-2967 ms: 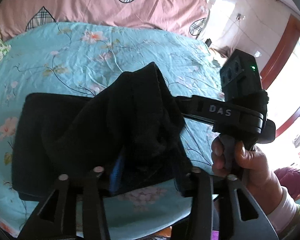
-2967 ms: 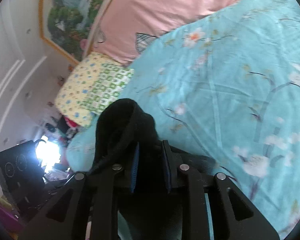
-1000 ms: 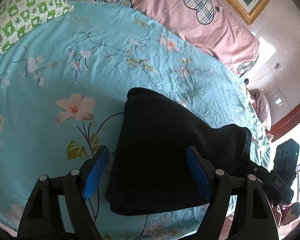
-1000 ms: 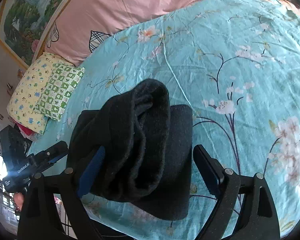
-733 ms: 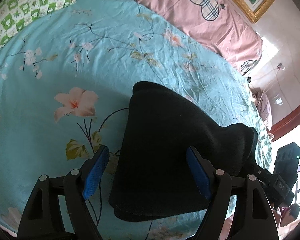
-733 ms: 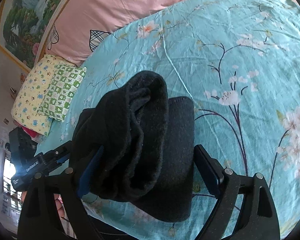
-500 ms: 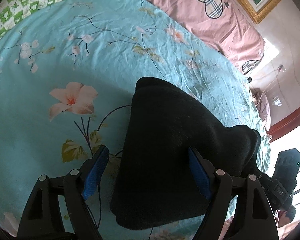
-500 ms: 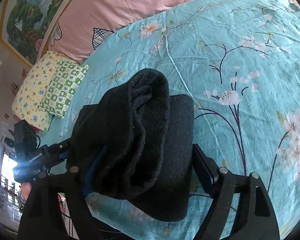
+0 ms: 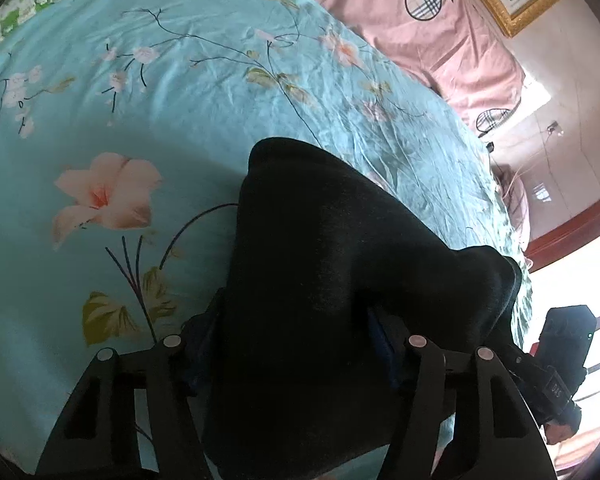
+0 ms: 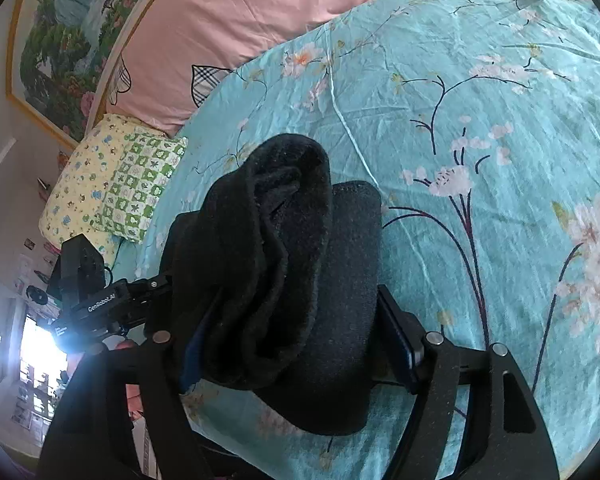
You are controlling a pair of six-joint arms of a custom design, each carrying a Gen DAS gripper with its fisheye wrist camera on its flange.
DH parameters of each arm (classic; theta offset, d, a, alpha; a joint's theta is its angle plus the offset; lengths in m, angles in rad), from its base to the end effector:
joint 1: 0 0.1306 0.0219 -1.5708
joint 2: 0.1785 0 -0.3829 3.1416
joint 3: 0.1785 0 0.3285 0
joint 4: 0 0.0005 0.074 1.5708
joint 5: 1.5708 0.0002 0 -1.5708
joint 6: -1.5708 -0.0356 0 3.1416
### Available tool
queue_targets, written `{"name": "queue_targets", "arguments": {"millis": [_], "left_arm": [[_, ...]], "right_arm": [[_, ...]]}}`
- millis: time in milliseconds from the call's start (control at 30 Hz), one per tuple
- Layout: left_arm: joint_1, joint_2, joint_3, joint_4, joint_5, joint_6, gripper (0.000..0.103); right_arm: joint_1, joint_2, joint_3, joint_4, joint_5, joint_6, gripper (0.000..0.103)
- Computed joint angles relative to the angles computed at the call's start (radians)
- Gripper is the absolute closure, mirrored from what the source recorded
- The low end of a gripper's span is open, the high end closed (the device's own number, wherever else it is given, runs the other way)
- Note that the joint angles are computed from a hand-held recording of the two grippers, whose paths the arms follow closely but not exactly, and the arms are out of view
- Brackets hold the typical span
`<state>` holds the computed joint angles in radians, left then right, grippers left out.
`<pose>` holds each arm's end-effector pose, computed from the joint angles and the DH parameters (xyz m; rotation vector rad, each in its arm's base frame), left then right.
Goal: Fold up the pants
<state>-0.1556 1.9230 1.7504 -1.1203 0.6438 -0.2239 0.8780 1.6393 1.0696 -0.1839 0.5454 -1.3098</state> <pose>0.5570 -0.1095 0.3058 0.6356 2.6387 -0.8908 0.3136 0.3481 0.2531 0.7451 2.1305 0.5742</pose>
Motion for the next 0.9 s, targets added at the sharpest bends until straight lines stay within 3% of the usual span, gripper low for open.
{"name": "queue_targets", "arguments": {"millis": [200, 433, 700, 900], "left_arm": [[0.002, -0.02, -0.023, 0.019, 0.013, 0.007, 0.054], [0.008, -0.073, -0.06, 0.051, 0.002, 0.028, 0.065], [0.033, -0.123, -0.068, 0.062, 0.018, 0.052, 0.067], [0.047, -0.153, -0.066, 0.115, -0.003, 0.068, 0.067]], "right_arm": [[0.005, 0.002, -0.01, 0.028, 0.012, 0.009, 0.034], [0.025, -0.004, 0.019, -0.003, 0.041, 0.052, 0.049], [0.019, -0.015, 0.053, -0.013, 0.034, 0.123, 0.052], [-0.009, -0.012, 0.097, -0.008, 0.009, 0.223, 0.052]]}}
